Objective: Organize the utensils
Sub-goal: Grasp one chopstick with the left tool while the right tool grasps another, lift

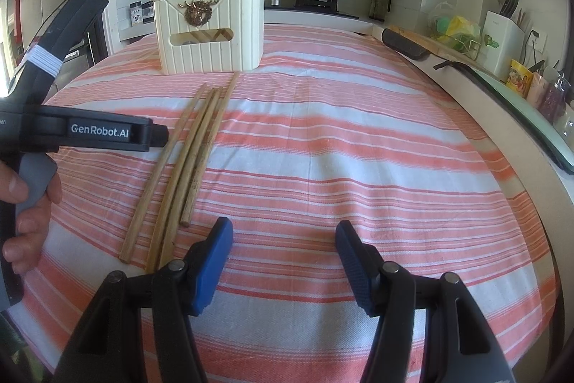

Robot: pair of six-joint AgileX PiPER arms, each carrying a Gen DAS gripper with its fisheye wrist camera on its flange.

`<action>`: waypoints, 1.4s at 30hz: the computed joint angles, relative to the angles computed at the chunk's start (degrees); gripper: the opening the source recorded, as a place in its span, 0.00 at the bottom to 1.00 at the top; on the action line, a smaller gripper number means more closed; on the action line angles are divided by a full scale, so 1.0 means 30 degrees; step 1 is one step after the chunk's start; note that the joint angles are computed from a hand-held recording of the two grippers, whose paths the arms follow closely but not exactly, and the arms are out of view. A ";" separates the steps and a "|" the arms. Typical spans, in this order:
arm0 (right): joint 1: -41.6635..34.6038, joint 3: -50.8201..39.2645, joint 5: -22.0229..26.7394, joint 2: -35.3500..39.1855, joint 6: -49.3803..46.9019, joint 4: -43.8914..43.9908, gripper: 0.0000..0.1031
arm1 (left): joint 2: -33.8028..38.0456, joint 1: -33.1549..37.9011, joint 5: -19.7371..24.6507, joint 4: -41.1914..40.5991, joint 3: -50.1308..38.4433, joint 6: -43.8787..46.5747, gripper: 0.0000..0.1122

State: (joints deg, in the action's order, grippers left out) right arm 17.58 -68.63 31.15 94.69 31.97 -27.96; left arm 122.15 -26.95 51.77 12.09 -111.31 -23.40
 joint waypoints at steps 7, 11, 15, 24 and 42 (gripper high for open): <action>-0.1035 -0.0503 0.0667 -0.0325 -0.3666 0.4356 0.59 | -0.0418 0.0158 -0.0750 -0.2567 -0.0042 0.0914 0.91; -0.1000 -0.0596 0.1040 -0.0431 -0.3487 0.4522 0.59 | 0.0556 -0.0809 -0.0349 -0.0372 -0.0890 -0.0147 0.91; -0.0900 -0.0645 0.1434 -0.0727 -0.2747 0.3993 0.59 | 0.1610 -0.1150 0.0813 0.0608 -0.2551 -0.0413 0.87; -0.1974 -0.4939 0.2809 0.1463 -0.6906 0.7368 0.58 | 0.0255 0.0046 -0.1112 -0.0415 -0.0383 0.0733 0.06; -0.1343 -1.4750 1.0493 0.8073 -0.9890 0.9159 0.05 | -0.5434 0.2275 -0.4062 0.0581 0.8686 0.2154 0.08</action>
State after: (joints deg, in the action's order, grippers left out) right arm 13.55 -112.88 62.63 118.91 2.30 -0.48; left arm 105.85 -20.13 39.58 13.83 -85.25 -16.94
